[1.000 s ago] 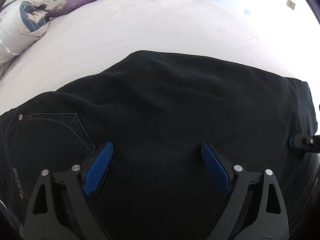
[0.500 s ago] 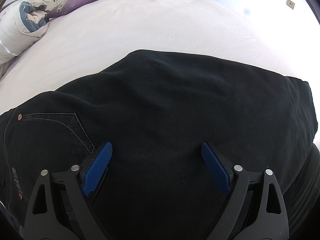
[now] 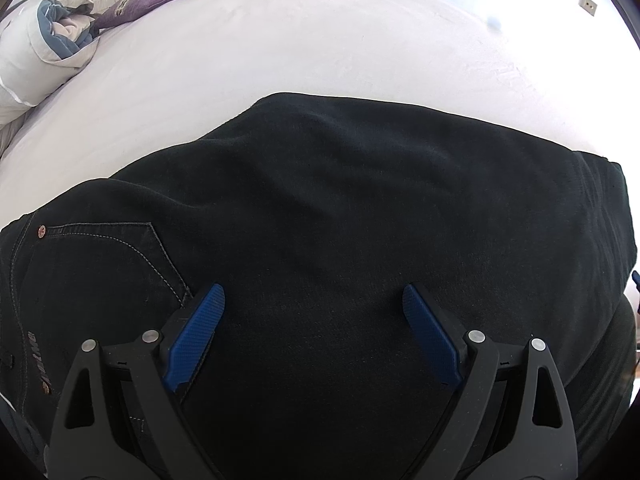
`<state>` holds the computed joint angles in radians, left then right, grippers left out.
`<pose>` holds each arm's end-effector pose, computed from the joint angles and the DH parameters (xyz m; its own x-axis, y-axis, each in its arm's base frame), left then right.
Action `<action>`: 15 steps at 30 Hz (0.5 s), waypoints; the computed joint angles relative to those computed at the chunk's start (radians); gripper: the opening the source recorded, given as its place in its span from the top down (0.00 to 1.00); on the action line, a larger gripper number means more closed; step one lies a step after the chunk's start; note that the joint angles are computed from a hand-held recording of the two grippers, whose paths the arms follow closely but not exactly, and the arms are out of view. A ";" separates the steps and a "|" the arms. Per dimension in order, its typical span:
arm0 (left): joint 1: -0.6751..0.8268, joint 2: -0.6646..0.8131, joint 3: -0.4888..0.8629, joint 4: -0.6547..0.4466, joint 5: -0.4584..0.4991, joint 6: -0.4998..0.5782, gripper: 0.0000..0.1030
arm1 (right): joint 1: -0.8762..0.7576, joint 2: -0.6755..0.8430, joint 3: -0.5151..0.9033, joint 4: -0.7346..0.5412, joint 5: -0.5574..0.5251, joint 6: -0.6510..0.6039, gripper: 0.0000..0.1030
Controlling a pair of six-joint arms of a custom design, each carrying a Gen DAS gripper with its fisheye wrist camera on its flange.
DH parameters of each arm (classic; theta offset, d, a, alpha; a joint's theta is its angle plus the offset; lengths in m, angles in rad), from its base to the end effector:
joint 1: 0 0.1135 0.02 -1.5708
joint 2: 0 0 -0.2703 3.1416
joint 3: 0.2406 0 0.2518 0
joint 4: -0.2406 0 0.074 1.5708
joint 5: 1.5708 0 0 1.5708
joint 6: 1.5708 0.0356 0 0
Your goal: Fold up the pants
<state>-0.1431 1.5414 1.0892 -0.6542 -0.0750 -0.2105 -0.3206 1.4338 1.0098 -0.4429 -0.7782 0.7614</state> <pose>0.3045 -0.0412 0.2329 -0.8882 -0.0825 -0.4520 -0.0783 0.9965 -0.0281 0.2878 -0.0692 0.2596 -0.6663 0.7390 -0.0993 0.3495 0.4271 0.8339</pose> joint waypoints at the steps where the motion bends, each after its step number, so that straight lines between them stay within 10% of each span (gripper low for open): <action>1: -0.003 0.002 0.007 -0.008 -0.003 -0.004 0.11 | 0.008 0.030 0.001 0.025 -0.017 0.017 0.39; 15: -0.020 0.074 0.039 0.016 -0.007 -0.021 0.11 | 0.033 0.055 -0.187 0.583 -0.193 0.357 0.42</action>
<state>-0.1634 1.6157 1.1279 -0.6383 -0.0819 -0.2311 -0.2872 1.4886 0.8231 0.1405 -0.9714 1.1186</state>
